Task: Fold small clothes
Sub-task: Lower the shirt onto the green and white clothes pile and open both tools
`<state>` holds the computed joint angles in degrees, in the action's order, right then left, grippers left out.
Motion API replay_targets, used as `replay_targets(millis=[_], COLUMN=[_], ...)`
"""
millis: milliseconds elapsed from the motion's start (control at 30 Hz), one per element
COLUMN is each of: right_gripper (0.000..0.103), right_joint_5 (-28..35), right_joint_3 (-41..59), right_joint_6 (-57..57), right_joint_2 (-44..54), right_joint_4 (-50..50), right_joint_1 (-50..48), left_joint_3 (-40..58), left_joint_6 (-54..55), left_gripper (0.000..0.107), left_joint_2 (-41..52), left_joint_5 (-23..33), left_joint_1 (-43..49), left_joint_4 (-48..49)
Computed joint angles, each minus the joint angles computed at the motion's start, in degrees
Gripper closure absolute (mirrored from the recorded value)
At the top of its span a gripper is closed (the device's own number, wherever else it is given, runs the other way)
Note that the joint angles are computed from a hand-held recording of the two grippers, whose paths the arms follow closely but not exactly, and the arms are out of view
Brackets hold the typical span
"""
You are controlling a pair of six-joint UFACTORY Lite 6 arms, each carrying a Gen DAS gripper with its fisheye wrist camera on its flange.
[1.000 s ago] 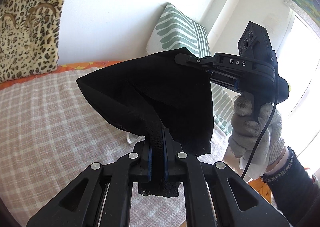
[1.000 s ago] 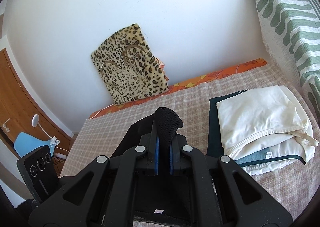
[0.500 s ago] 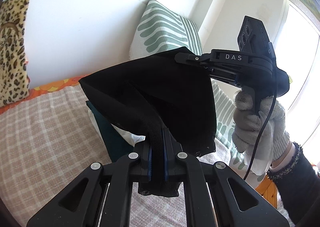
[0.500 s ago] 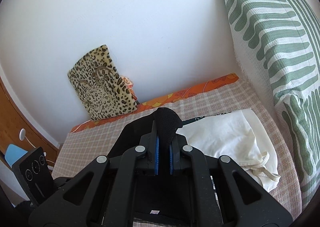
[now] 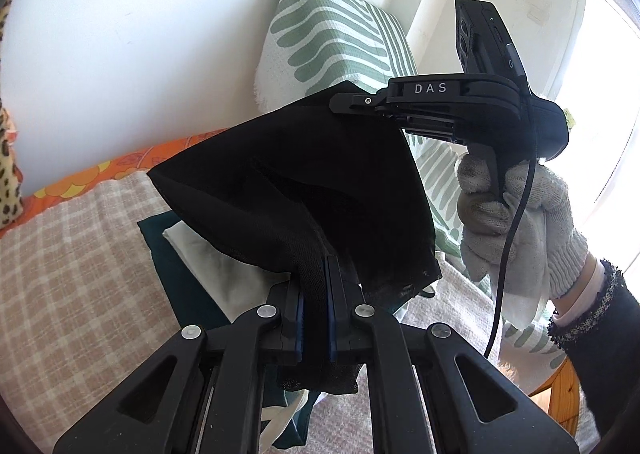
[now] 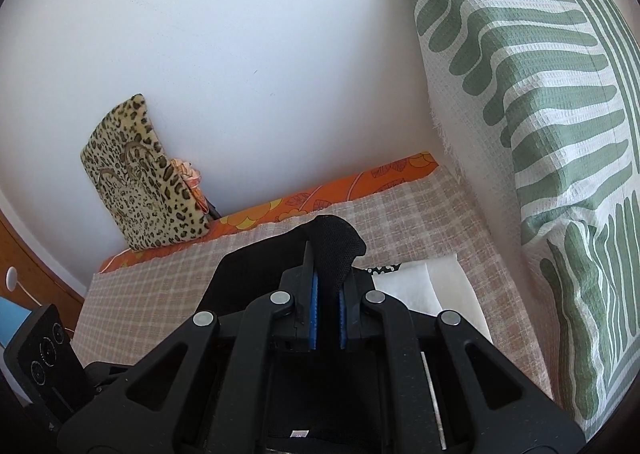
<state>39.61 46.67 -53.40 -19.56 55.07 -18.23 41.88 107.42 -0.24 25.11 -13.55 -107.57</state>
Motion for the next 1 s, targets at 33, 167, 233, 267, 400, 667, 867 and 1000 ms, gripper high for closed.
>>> replay_targets(millis=[33,167,233,267,400,667,867,1000], right_gripper=[0.095,0.095,0.095,0.094,0.087,0.064,0.064,0.063], right_joint_5=[-0.88,-4.00,-4.93,-5.41,-10.41,-18.26,-15.66,-13.84], right_joint_3=[0.34,1.82,3.13,3.79,6.80,4.80,0.08,-3.27], right_joint_6=[-1.25,-5.11,-6.22,-6.81,-1.28,14.17,16.87,20.76], right_joint_2=[1.64,8.02,11.33,12.88,17.92,13.16,4.18,-1.74], right_joint_4=[0.76,2.70,2.41,2.42,-2.94,-18.63,-22.41,-25.07], right_joint_1=[0.17,1.00,1.33,1.33,1.95,2.80,5.33,7.32], left_joint_3=[0.37,0.55,0.92,0.72,-1.20,-7.18,-11.38,-13.97], left_joint_6=[1.05,3.42,0.41,-0.51,-4.48,-7.17,-12.03,-16.61], left_gripper=[0.100,0.100,0.099,0.098,0.075,0.067,0.059,0.057], left_joint_2=[0.97,2.23,2.72,2.66,1.91,-3.37,-10.22,-15.74], left_joint_5=[-0.31,-3.65,-5.12,-5.72,-5.54,-3.30,-2.43,-1.28], left_joint_1=[-0.19,-1.54,-1.72,-1.72,-0.51,2.54,4.88,7.24], left_joint_4=[-0.69,-1.50,2.24,3.37,7.64,11.43,17.74,22.68])
